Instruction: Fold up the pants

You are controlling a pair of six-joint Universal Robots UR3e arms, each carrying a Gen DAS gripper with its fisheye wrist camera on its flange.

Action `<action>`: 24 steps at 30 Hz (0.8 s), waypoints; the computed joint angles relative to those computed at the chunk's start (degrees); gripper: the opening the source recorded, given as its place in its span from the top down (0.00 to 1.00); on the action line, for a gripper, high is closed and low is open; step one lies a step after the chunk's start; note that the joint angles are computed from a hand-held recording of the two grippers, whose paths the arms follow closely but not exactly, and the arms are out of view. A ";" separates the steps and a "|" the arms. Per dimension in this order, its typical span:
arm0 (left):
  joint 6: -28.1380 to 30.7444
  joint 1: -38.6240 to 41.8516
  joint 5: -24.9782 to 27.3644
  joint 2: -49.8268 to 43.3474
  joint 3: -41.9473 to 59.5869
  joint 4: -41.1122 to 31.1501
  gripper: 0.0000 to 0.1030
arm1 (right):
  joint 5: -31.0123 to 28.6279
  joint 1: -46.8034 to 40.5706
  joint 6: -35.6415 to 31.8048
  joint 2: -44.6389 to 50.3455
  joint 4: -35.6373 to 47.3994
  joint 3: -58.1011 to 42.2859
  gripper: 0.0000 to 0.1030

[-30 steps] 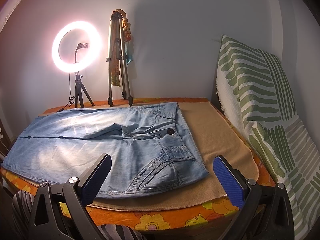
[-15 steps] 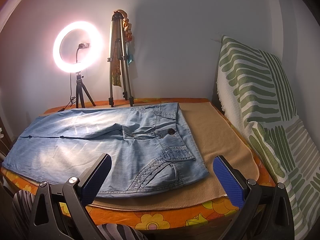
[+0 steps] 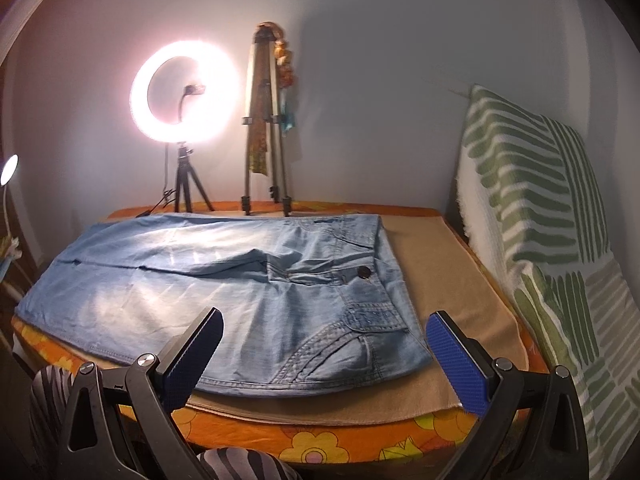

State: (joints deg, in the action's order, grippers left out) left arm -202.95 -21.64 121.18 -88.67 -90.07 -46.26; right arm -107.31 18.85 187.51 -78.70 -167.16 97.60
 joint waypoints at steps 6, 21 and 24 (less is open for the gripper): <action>2.85 5.07 -3.43 3.85 -6.39 3.86 0.11 | 7.46 -0.41 -5.35 1.40 1.92 -2.92 0.06; 8.04 23.13 -16.18 10.73 -17.50 6.49 0.36 | 20.71 4.55 -20.74 21.15 19.24 -29.01 0.32; 9.61 26.46 -17.03 11.31 -19.23 6.72 0.37 | 22.55 5.11 -22.13 26.20 23.99 -35.78 0.38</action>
